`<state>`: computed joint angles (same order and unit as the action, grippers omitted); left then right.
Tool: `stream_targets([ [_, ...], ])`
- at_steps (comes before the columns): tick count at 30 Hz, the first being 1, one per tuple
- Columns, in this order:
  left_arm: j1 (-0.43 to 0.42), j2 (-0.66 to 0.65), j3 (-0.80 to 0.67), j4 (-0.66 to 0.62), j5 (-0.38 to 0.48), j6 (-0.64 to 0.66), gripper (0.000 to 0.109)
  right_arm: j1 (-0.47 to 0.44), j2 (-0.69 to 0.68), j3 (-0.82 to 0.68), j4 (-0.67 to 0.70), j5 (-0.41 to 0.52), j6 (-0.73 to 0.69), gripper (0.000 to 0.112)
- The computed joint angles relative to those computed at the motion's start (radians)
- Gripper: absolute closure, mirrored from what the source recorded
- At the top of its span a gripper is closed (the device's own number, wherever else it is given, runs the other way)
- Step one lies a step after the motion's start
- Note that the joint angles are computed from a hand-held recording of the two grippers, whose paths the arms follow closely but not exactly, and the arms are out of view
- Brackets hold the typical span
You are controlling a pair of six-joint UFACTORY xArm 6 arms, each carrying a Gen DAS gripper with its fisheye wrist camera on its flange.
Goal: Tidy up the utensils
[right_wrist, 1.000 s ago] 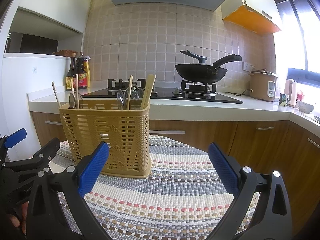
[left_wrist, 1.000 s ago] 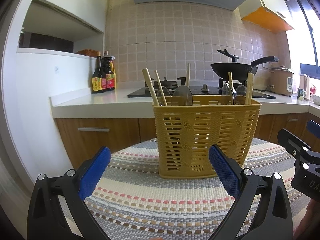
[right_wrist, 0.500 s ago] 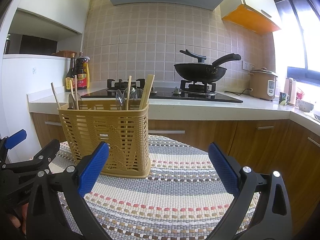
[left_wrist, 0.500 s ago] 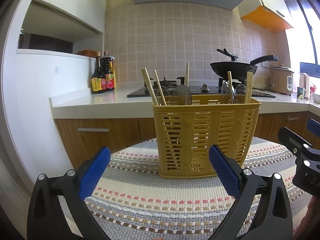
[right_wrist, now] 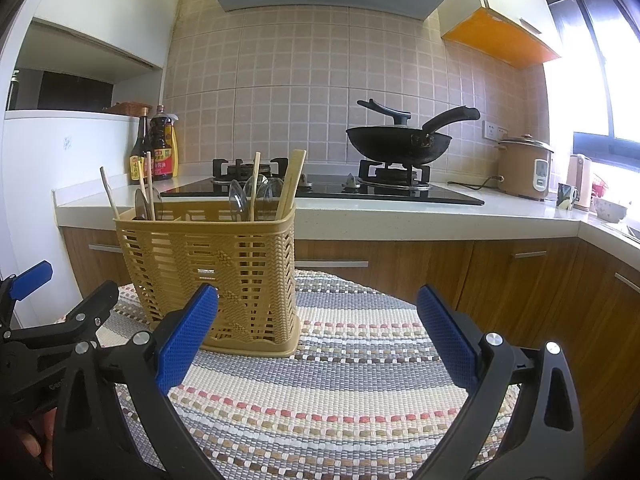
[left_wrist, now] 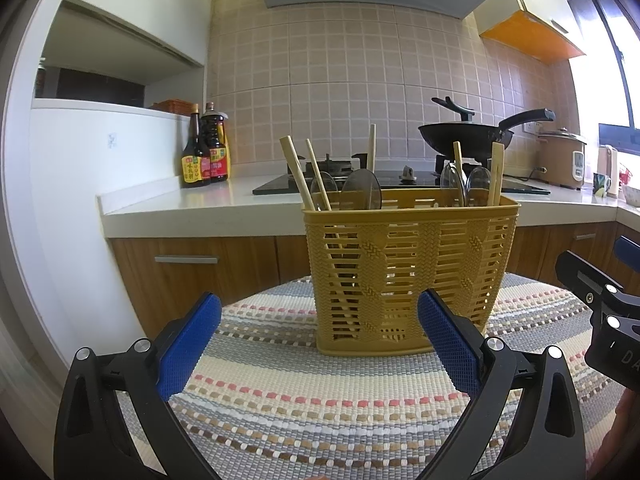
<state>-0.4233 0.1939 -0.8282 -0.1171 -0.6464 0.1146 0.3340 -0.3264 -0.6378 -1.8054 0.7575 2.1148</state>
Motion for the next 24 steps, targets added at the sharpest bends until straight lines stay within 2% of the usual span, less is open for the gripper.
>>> stream_targets([
  [14,0.006,0.000,-0.004,0.015,0.006,-0.011,0.013,-0.006,0.003,-0.002,0.003,-0.007,-0.006,0.017],
  [24,-0.010,-0.004,0.007,-0.015,-0.010,0.030,0.013,-0.007,0.006,-0.005,0.005,-0.010,-0.005,0.017],
])
